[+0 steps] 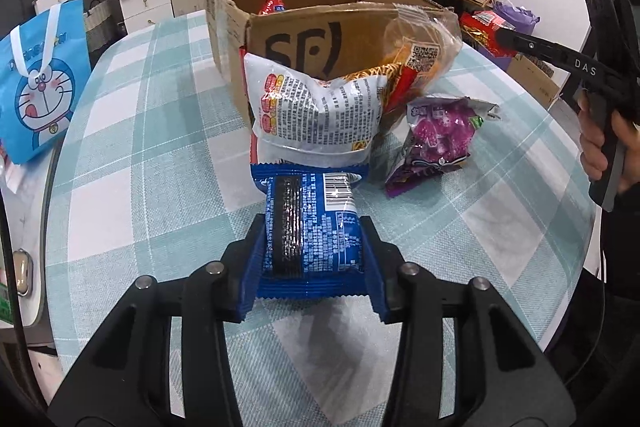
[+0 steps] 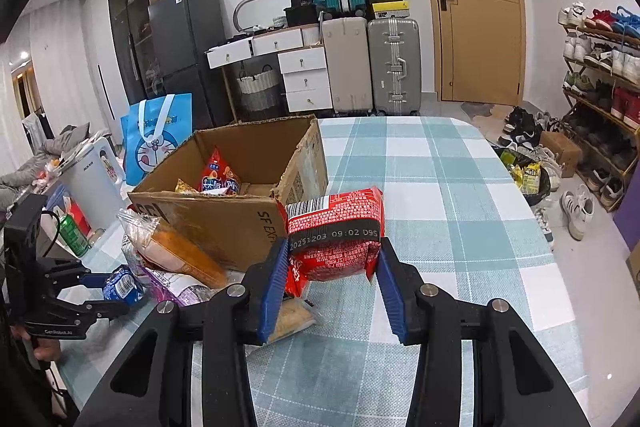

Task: Organize snacks
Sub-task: 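Carry both held packs over the cardboard box and lower them inside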

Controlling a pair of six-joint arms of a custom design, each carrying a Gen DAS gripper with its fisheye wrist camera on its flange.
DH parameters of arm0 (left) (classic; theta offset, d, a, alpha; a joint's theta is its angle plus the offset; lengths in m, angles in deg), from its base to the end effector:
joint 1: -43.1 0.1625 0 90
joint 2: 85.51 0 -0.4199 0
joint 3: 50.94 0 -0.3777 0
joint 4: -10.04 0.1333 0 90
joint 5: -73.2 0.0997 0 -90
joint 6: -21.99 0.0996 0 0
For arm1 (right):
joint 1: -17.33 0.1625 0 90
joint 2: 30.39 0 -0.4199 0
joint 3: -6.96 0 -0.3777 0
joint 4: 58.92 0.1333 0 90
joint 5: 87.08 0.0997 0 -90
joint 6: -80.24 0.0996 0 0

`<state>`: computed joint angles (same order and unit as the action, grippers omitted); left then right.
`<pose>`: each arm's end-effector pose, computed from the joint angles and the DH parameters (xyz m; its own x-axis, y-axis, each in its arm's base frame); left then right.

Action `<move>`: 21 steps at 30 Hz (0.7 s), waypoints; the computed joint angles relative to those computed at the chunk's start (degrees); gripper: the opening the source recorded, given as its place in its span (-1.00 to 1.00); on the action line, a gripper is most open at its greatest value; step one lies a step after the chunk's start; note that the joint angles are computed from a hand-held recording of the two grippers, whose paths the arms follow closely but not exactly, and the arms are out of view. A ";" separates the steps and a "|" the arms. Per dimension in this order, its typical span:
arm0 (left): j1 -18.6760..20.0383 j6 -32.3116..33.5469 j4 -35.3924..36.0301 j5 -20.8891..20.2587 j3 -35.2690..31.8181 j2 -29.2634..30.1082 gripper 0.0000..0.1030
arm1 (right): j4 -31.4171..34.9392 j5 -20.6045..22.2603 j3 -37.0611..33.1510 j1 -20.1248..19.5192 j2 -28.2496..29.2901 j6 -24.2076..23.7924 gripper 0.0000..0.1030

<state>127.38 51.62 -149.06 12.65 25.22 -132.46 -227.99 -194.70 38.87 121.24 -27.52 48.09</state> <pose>0.1068 -0.7629 0.2824 -0.7427 0.1802 -0.6450 0.5104 0.7758 -0.3709 0.3086 -0.8170 -0.0723 -0.7347 -0.3900 0.5550 -0.6650 0.5755 -0.4759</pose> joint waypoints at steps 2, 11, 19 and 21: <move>0.12 0.13 -1.03 0.05 1.02 -0.63 -0.21 | -0.69 0.25 0.38 -0.01 -0.21 0.04 -0.16; 0.57 -1.39 -4.18 -3.94 4.74 -4.36 -0.21 | -3.67 2.63 4.08 0.20 -2.06 -0.69 -0.16; -0.75 -2.24 -10.08 -4.79 6.79 -5.68 -0.21 | -4.09 3.44 4.74 0.69 -2.11 -1.92 -0.16; -1.24 -2.28 -12.03 -4.42 7.43 -5.94 -0.21 | -3.97 3.57 4.64 0.85 -1.93 -2.14 -0.16</move>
